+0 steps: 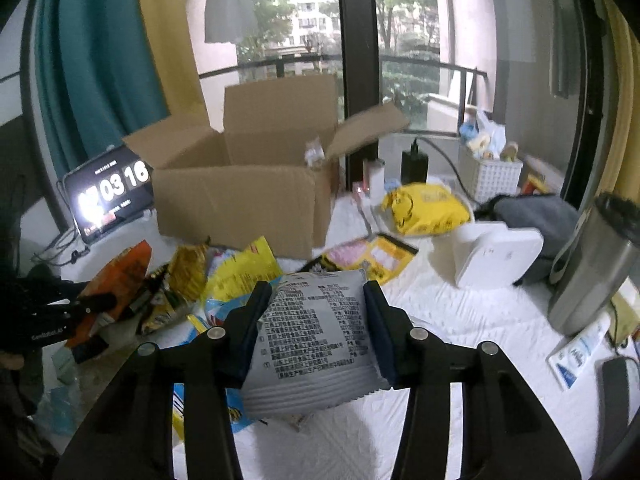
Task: Organize snacks
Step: 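Carry the orange and white bags up over the cardboard box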
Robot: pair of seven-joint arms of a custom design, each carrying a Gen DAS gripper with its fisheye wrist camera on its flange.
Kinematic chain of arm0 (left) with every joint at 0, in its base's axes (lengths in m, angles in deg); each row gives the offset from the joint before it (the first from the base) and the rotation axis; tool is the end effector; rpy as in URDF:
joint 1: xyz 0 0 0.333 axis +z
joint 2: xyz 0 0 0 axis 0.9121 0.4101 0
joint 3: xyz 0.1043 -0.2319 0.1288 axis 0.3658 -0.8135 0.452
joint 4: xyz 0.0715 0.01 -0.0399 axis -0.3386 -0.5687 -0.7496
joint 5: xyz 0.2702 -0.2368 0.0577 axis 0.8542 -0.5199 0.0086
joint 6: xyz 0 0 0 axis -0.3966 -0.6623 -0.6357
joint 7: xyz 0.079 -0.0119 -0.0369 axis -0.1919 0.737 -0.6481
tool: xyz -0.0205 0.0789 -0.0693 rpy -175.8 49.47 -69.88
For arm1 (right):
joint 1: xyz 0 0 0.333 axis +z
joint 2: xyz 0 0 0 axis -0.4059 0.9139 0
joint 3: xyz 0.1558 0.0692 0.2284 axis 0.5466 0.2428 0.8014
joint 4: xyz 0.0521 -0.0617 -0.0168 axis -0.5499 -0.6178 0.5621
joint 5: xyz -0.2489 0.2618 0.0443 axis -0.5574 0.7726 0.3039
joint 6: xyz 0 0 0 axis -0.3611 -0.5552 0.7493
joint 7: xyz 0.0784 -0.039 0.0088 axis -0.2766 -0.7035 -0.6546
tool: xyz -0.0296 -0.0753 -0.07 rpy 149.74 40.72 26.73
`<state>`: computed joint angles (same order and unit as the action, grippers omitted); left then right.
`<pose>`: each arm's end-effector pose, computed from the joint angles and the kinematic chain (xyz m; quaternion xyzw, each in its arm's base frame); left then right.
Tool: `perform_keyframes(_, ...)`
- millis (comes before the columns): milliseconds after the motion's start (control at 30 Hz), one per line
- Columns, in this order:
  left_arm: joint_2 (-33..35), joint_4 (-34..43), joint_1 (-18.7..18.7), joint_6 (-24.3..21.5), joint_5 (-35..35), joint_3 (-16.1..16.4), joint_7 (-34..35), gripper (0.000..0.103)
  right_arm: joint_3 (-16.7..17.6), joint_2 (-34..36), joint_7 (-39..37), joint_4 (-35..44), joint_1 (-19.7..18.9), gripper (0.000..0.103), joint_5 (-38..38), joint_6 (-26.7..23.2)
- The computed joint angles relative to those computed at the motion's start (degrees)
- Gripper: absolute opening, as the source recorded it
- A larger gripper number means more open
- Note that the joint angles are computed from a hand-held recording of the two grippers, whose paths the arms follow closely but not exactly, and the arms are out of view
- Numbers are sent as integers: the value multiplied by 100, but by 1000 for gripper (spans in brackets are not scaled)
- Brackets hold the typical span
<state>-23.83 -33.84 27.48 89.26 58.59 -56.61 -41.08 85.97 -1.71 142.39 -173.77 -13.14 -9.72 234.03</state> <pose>0.5687 -0.4544 0.3714 -0.6793 0.6164 -0.3021 0.2595 0.6504 0.2680 0.3956 -0.7590 0.4547 -0.2247 0.4083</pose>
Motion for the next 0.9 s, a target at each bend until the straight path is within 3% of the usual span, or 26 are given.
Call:
perform_keyframes(567,-308,263,107,60,638,76,-113,29,234,71,-271,775,-1,50,-8,-35)
perform_keyframes(900,-108,814,206,68,638,162,217,30,-54,686,-409,2048,407,50,73,-518)
